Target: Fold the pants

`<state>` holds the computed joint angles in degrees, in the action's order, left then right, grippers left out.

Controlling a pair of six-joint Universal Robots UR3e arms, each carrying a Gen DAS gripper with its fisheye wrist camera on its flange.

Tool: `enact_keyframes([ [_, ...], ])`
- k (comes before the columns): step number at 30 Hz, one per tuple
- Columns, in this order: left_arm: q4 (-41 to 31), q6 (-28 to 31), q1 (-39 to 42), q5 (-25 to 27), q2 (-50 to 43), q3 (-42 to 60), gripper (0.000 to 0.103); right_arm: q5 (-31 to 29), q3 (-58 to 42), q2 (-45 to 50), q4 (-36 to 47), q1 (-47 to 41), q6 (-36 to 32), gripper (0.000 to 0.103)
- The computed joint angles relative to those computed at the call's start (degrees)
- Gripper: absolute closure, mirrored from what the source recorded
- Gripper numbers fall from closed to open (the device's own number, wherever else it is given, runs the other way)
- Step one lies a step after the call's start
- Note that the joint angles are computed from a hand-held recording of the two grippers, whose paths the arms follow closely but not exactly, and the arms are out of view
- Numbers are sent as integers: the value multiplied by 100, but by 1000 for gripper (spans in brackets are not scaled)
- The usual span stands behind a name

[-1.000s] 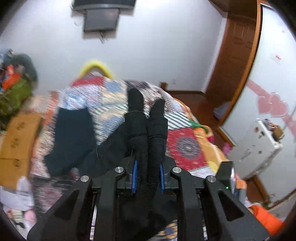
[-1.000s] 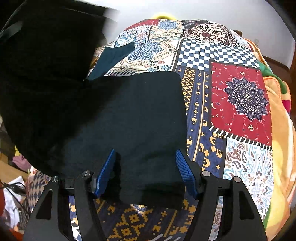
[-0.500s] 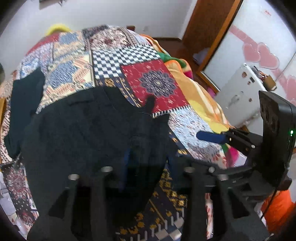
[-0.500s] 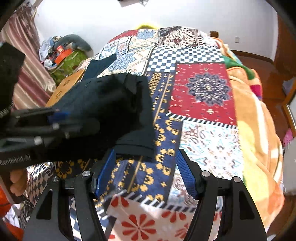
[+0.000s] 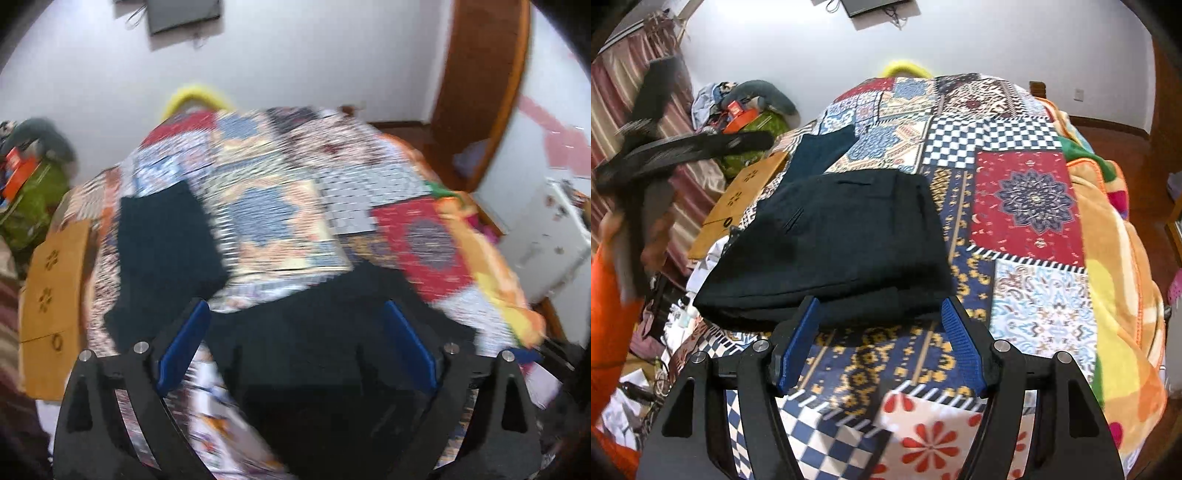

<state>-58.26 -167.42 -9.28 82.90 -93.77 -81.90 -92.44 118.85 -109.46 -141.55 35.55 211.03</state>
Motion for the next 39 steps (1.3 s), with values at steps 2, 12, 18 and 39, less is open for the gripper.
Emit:
enact_keyframes([
  [2,-132,84,212,169,-514,425,7,30,-32,201,-97,74,54,38],
  [12,484,743,520,1011,-1800,99,6,439,-41,767,-390,-157,-62,32],
  [18,1148,1096,846,1046,-799,-1335,6,135,-508,950,29,-489,-455,29],
  [39,-464,1517,2496,-513,3785,-4410,5,-236,-574,1139,-241,305,-311,30],
])
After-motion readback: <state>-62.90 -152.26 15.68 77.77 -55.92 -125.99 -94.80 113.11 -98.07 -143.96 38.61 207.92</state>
